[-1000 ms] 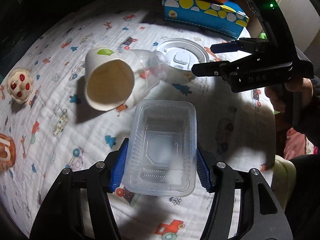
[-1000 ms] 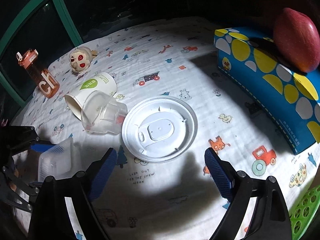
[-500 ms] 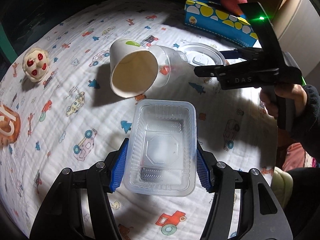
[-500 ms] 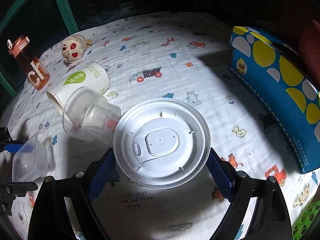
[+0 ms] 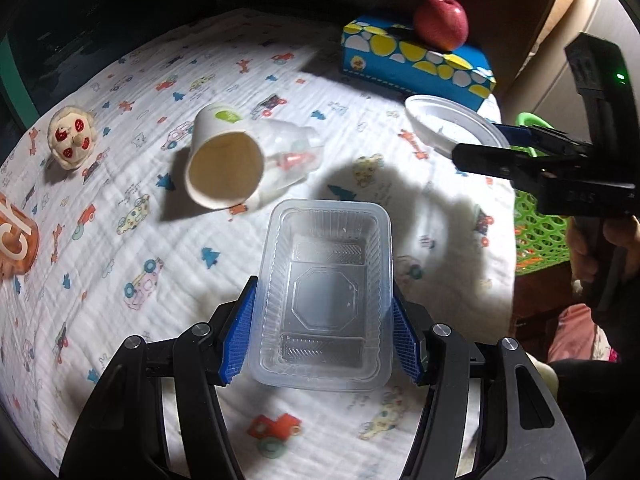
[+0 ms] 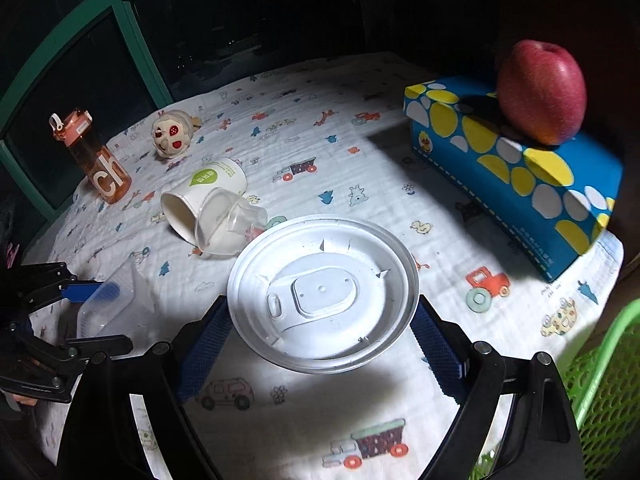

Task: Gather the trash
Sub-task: 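Carry the tray and lid to the green basket and release both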

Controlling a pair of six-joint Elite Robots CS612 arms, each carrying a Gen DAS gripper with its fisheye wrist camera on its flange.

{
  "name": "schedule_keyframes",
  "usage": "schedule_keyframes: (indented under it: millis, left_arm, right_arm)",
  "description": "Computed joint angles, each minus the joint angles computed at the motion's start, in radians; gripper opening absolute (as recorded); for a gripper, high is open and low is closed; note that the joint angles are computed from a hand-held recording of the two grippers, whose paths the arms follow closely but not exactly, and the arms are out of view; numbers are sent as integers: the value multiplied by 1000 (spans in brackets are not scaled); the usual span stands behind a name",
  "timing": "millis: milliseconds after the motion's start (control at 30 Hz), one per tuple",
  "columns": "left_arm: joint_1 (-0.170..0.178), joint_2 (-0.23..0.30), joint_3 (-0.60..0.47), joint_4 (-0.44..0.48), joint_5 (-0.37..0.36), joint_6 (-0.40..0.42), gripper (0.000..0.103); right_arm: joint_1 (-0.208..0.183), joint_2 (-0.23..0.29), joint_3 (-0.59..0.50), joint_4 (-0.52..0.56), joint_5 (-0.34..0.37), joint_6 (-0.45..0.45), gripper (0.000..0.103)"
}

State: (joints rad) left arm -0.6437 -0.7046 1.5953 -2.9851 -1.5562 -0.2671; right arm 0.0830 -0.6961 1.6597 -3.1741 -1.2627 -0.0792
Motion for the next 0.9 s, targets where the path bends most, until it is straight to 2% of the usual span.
schedule_keyframes:
  millis: [167,200,300,400,467,633,900]
  left_arm:
    - [-32,-13,2,-23,9,9,59]
    - [-36,-14,1,-24,11,10,59]
    - [-55,-17,-12,-32,9,16,59]
    - [-71,-15,-31,-31,5,29,59]
    - [-81,-11,-47,-23,2,37,59]
    - [-102,4,-97,13,-14,52,59]
    - [-134,33,-175,57,-34,82,59]
  right_arm:
    - [-42,-73,135,-136,-9,54,86]
    - [-42,-77,140,-139,-11,57,86]
    - [-79,-120,217,-190,-45,69,86]
    - [-91,-135,241,-199,-71,78,86]
    - [-117,-150,275,-209,-102,92,86]
    - [-166,-167,312,-199,-132,130,86]
    - [-243,-158,333,-216,-110,135,87]
